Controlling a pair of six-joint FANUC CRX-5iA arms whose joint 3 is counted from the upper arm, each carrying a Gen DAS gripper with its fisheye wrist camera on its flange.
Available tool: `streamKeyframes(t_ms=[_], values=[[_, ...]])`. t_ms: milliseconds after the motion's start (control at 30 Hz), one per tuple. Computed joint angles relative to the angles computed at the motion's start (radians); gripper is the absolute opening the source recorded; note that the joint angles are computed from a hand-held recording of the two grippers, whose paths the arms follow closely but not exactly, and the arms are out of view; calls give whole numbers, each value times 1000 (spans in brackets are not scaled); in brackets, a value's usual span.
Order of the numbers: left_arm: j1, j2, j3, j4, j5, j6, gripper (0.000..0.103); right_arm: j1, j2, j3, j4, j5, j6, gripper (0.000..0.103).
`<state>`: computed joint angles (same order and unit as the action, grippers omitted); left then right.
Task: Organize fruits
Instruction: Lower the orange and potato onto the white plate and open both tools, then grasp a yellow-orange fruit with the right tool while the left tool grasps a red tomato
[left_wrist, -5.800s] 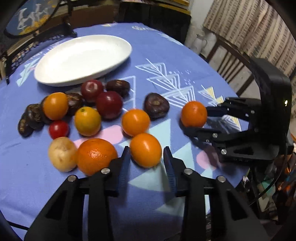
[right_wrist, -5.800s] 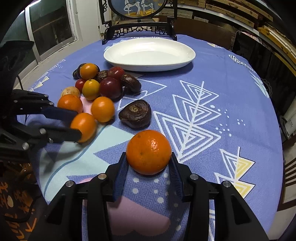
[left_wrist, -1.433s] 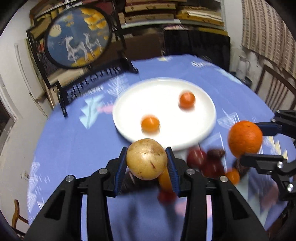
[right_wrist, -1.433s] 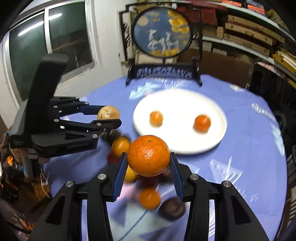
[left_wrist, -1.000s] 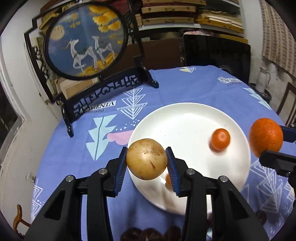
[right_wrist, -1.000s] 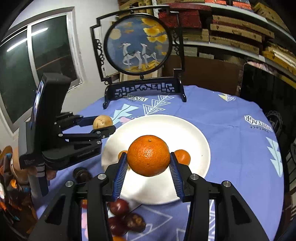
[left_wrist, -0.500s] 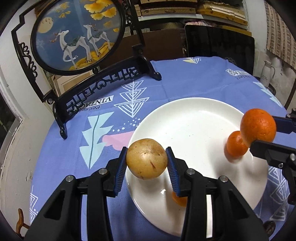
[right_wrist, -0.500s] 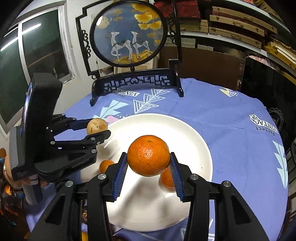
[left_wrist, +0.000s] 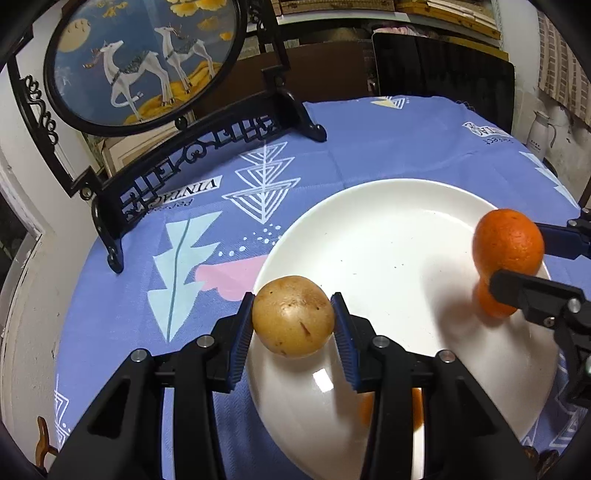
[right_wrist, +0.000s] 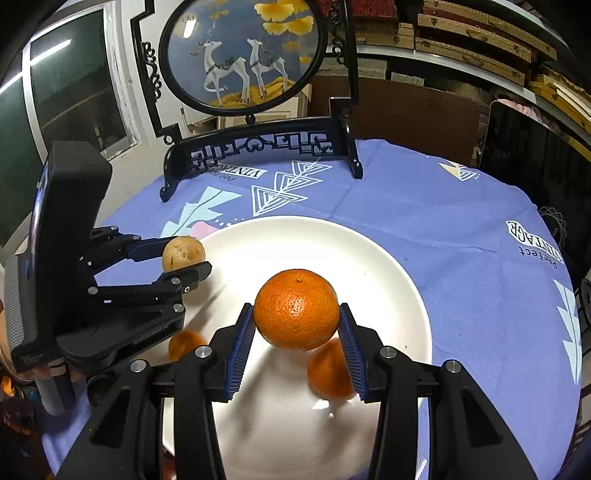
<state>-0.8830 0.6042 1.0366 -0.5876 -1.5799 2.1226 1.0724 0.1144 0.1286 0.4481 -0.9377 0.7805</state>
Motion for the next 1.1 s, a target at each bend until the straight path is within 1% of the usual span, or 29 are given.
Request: streamKeyframes(t_ms=[233,267,300,333,400,467,567,600,833,1033,1100], values=[[17,27,31,25,-11,-10,42,-20,63,69,-34,-34,39,47],[15,30,35,20,-14,-13,51,-20,65,70,-30,-36,39,48],[10,27,34,7,-14,-8,66,-14,57,46,15,-22,0,49],[3,5,4,-8,10,12,70,-11,45,26,38,-6,-23,53],[-1,-23,-32,-8,32,25,70,-6,13,-6,47,17,-41,54],[-8,-43,-54,-15,34,35,70,2,-13,-29,56,16,-53,54],[-17,-76,-97,-12,43,54,70,20,-53,-62,48,4,-58,58],[-22,-94,-121,-8,50,67,70,33,-71,-83,63,-1,-72,59],[-74,-214,-279,-9,89,128,71,116,-169,-187,68,-33,-99,60],[-156,-312,-399,-39,100,153,76,211,-276,-296,101,-68,-142,59],[-180,-342,-435,-52,98,172,82,243,-301,-314,92,-79,-134,59]])
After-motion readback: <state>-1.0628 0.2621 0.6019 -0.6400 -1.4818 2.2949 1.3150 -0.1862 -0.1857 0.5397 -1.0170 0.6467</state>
